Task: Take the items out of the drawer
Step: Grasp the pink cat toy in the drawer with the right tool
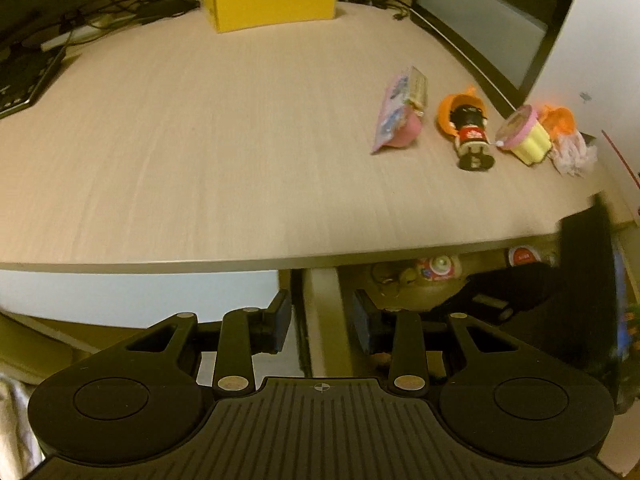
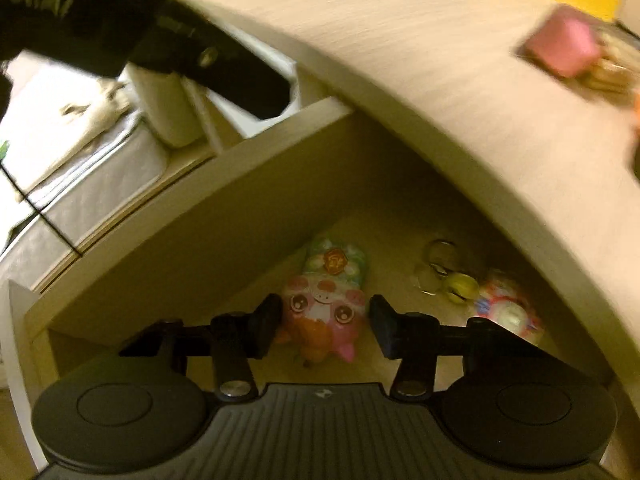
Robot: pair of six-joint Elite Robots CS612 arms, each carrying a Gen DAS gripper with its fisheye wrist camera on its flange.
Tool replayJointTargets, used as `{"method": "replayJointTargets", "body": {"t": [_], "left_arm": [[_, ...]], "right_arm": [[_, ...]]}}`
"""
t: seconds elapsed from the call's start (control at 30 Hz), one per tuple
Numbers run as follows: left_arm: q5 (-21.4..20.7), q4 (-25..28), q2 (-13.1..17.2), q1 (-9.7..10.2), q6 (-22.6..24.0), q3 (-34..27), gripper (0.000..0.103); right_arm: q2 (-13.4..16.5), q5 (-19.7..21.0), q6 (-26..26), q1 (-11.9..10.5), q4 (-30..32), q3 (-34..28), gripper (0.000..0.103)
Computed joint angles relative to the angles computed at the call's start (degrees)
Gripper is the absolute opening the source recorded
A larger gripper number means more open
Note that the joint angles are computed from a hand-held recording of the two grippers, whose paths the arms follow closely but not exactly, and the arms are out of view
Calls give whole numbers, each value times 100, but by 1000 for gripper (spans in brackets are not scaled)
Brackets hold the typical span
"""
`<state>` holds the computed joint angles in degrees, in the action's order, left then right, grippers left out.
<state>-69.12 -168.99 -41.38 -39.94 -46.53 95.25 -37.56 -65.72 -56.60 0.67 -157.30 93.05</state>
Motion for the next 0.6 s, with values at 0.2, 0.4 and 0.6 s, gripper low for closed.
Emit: {"method": "replayJointTargets", "body": {"t": [0.2,0.4,0.6], "left_arm": [[-287,-7,129,-41,309,-214,37],[-570,29,278,-109,700,-472,37],[-672,-164,491,-166,1252,-639,37]], "right_arm": [[-264,-22,1263,-362,-1090,485,48],[-297,-697,2366,-658,-1712,764,48],[-318,-840,2652,-749,-2045,1036,48]]}}
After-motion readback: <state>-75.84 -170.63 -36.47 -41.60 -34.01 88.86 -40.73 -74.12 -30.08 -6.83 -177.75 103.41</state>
